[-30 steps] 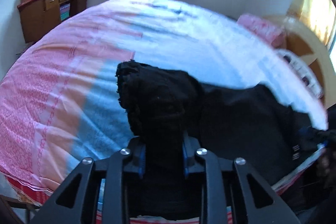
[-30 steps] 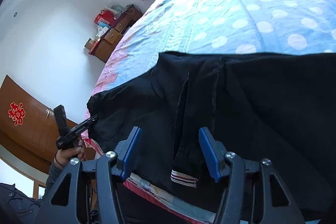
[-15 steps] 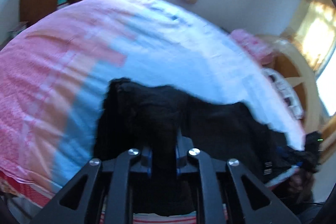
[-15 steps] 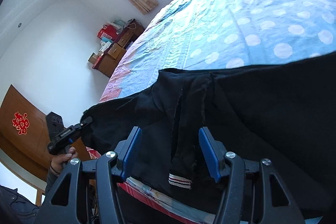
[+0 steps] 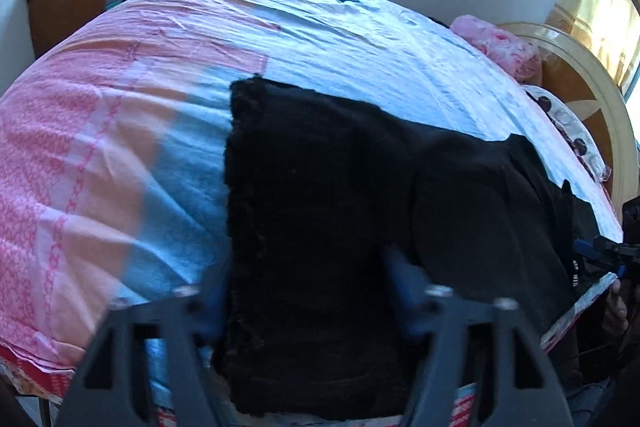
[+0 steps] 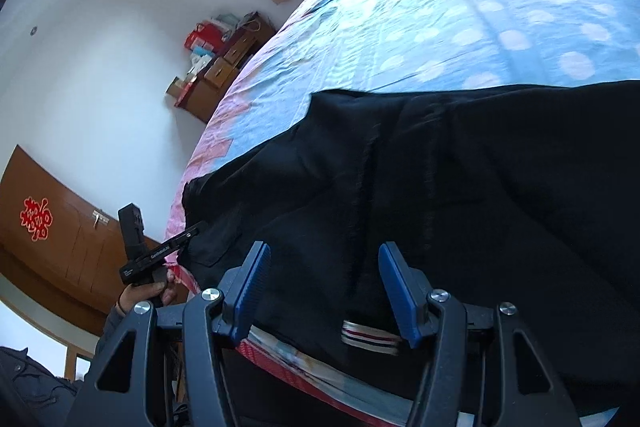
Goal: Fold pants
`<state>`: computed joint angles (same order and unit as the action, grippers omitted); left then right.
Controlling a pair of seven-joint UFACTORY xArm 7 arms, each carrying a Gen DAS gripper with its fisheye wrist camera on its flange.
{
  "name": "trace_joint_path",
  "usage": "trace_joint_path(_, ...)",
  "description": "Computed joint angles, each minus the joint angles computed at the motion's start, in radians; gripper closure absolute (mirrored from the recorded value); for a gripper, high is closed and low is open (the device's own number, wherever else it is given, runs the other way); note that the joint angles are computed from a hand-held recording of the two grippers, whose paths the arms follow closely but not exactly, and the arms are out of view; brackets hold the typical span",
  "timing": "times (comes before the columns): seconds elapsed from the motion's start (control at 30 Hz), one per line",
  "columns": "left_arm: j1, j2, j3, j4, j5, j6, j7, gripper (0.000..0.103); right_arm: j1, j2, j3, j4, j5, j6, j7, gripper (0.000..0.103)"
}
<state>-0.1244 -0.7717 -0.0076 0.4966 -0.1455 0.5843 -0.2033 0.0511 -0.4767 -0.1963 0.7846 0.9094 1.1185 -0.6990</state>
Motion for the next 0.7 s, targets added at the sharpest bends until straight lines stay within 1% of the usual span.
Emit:
trace_joint_path(0.03,-0.013,-0.004,0.008,0.006,-0.014,0.003,0.002,0.070,0.002,0.001,0.007,-0.003,-0.004,-0.003,0.003,0.045)
trace_joint_path(0.07,-0.017,-0.008,0.005,0.010,-0.018,0.002,-0.001,0.075,0.004,0.004,0.014,-0.004,-0.008,-0.007,0.008,0.045)
trace_joint_path(0.13,0.010,-0.017,-0.051,0.030,0.033,0.022,-0.023,0.079,0.007,0.009,0.016,-0.004,-0.006,-0.011,0.012,0.045)
trace_joint_path(0.17,0.015,-0.019,-0.059,0.039,0.041,0.021,-0.036,0.081,0.008,0.008,0.017,-0.004,-0.004,-0.015,0.012,0.045)
trace_joint_path(0.2,0.001,-0.031,-0.046,0.044,0.021,0.008,-0.048,0.083,0.007,0.004,0.017,-0.005,-0.003,-0.019,0.011,0.045)
trace_joint_path(0.23,-0.014,-0.042,-0.031,0.050,0.003,0.002,-0.053,0.083,0.007,0.002,0.015,-0.004,-0.003,-0.021,0.010,0.045)
trace_joint_path(0.33,-0.109,-0.079,0.045,0.063,-0.111,-0.050,-0.045,0.086,0.002,-0.015,0.010,-0.008,-0.010,-0.037,0.002,0.045)
trace_joint_path(0.37,-0.139,-0.080,0.052,0.083,-0.138,-0.065,-0.039,0.086,0.001,-0.019,0.008,-0.007,-0.012,-0.043,0.002,0.045)
trace_joint_path(0.4,-0.157,-0.072,0.053,0.100,-0.150,-0.069,-0.030,0.086,-0.002,-0.023,0.002,-0.009,-0.014,-0.051,0.001,0.045)
trace_joint_path(0.53,-0.235,-0.003,0.019,0.204,-0.184,-0.080,-0.004,0.087,-0.025,-0.029,-0.023,-0.010,-0.019,-0.076,0.025,0.045)
trace_joint_path(0.7,-0.343,0.157,-0.020,0.361,-0.235,-0.107,0.047,0.087,-0.078,-0.065,-0.061,-0.018,-0.050,-0.113,0.063,0.045)
